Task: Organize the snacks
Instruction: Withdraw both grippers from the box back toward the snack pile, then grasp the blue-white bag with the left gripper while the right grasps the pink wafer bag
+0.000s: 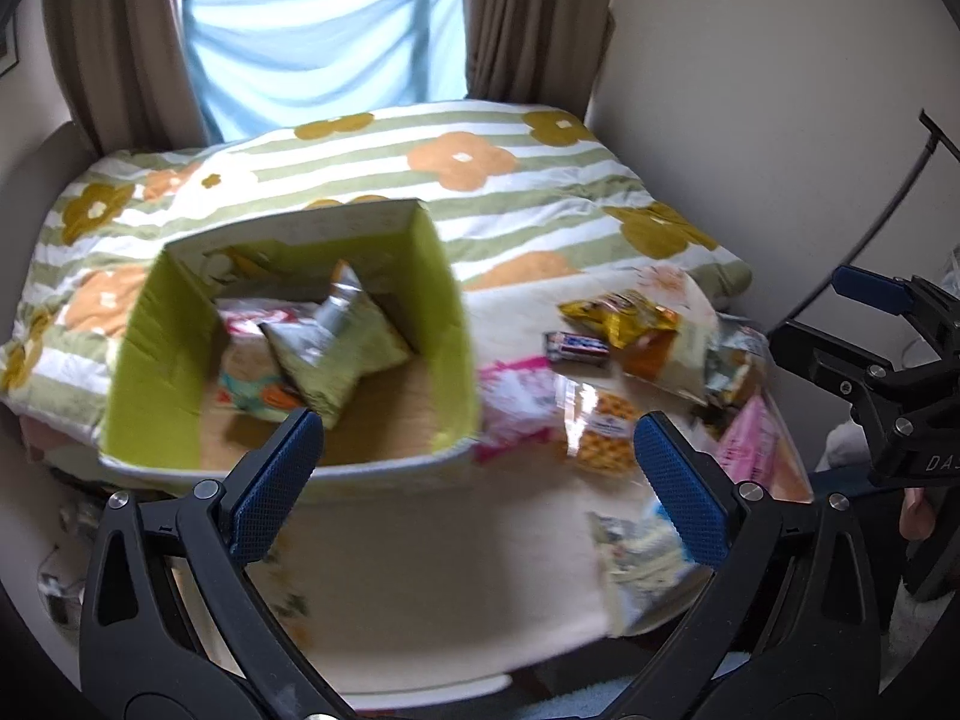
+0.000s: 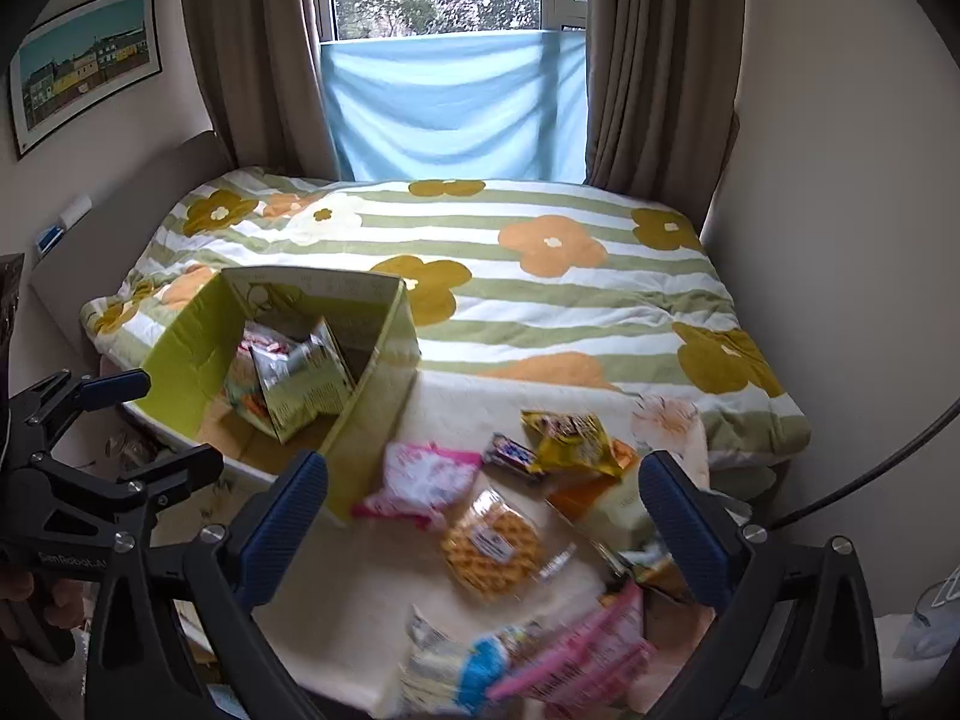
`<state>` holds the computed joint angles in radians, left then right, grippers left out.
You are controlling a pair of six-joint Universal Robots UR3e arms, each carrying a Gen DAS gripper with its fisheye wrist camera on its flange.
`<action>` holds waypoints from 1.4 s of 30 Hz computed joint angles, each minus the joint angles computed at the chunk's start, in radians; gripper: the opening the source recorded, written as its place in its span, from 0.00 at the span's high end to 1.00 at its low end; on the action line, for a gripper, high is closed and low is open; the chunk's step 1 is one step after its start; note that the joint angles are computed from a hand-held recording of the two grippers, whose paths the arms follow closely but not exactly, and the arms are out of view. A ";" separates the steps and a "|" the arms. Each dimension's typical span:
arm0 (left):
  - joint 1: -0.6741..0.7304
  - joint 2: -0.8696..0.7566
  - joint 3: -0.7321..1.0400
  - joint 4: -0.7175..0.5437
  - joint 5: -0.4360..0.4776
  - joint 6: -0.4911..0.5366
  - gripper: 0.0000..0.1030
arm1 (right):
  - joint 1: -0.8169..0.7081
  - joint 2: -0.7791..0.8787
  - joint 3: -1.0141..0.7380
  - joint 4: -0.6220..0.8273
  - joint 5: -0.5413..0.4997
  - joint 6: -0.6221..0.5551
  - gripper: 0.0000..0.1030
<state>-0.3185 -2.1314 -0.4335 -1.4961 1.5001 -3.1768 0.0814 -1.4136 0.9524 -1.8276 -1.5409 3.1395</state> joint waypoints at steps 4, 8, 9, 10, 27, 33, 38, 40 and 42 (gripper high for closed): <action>-0.137 -0.028 -0.019 0.011 0.081 -0.087 0.00 | -0.154 -0.204 0.270 -0.049 0.126 -0.138 0.00; -0.220 -0.021 -0.103 0.054 0.097 -0.164 0.00 | -0.305 -0.367 0.461 -0.017 0.242 -0.287 0.00; -0.236 -0.015 -0.131 0.068 0.103 -0.173 0.00 | -0.331 -0.392 0.489 -0.004 0.259 -0.316 0.00; -0.256 -0.017 -0.147 0.070 0.112 -0.179 0.00 | -0.368 -0.423 0.524 0.017 0.281 -0.356 0.00; -0.330 -0.073 -0.349 0.154 0.141 0.106 0.00 | -0.519 -0.612 0.909 0.027 0.357 -0.601 0.00; -0.334 -0.164 -0.280 0.157 0.113 0.292 0.00 | -0.495 -0.570 0.958 -0.042 0.323 -0.592 0.00; -0.315 -0.262 -0.165 0.103 0.037 0.396 0.00 | -0.462 -0.518 0.959 -0.097 0.288 -0.553 0.00; -0.304 -0.302 -0.100 0.059 -0.001 0.413 0.00 | -0.450 -0.502 0.958 -0.114 0.277 -0.534 0.00; -0.297 -0.334 -0.051 0.028 -0.029 0.422 0.01 | -0.444 -0.494 0.959 -0.126 0.272 -0.521 0.00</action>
<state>-0.6155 -2.4651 -0.4848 -1.4677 1.4714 -2.7549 -0.3628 -1.9075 1.9111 -1.9537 -1.2694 2.6187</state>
